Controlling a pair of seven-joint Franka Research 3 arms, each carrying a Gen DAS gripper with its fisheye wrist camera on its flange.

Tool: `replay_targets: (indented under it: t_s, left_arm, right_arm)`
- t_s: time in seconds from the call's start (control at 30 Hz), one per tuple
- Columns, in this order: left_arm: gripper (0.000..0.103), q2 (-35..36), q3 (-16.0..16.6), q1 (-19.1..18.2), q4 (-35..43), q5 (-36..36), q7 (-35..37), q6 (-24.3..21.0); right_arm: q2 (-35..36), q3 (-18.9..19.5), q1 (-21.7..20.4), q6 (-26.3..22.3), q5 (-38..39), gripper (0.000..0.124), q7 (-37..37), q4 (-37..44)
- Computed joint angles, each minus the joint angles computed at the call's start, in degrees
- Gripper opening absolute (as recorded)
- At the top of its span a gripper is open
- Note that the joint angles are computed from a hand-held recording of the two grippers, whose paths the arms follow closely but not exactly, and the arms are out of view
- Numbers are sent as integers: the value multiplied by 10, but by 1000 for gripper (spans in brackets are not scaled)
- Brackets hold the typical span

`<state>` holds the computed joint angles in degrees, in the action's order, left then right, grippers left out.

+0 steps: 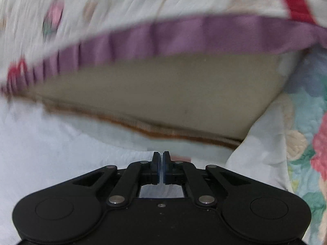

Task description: Fold clothes

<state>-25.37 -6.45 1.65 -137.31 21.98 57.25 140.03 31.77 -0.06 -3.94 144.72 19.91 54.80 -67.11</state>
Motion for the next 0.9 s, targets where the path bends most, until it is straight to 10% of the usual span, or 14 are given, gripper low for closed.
replay_targets:
  t_s: [0.23, 0.37, 0.57, 0.67, 0.77, 0.9]
  left_arm:
    - [61, -39, 28, 13, -27, -56, -40, -1]
    - [64, -53, 67, 17, -53, -89, -20, 70]
    - [66, 5, 112, 32, -42, -193, -40, 178]
    - [66, 46, 95, 72, -23, -180, -66, 203]
    - [64, 77, 150, 14, -20, -247, 57, 286]
    - [66, 132, 159, 4, 49, -282, 136, 243]
  right_arm:
    - [-44, -83, 65, 52, -77, 16, 298, -68]
    - [-172, 44, 7, 56, 105, 42, 134, -206]
    - [-286, 82, 46, -94, 261, 44, -36, -322]
    - [-313, 84, 91, -105, 251, 48, -31, -356]
    - [-336, 85, 132, -83, 200, 48, -21, -393]
    - [-370, 85, 171, -68, 89, 48, 89, -436]
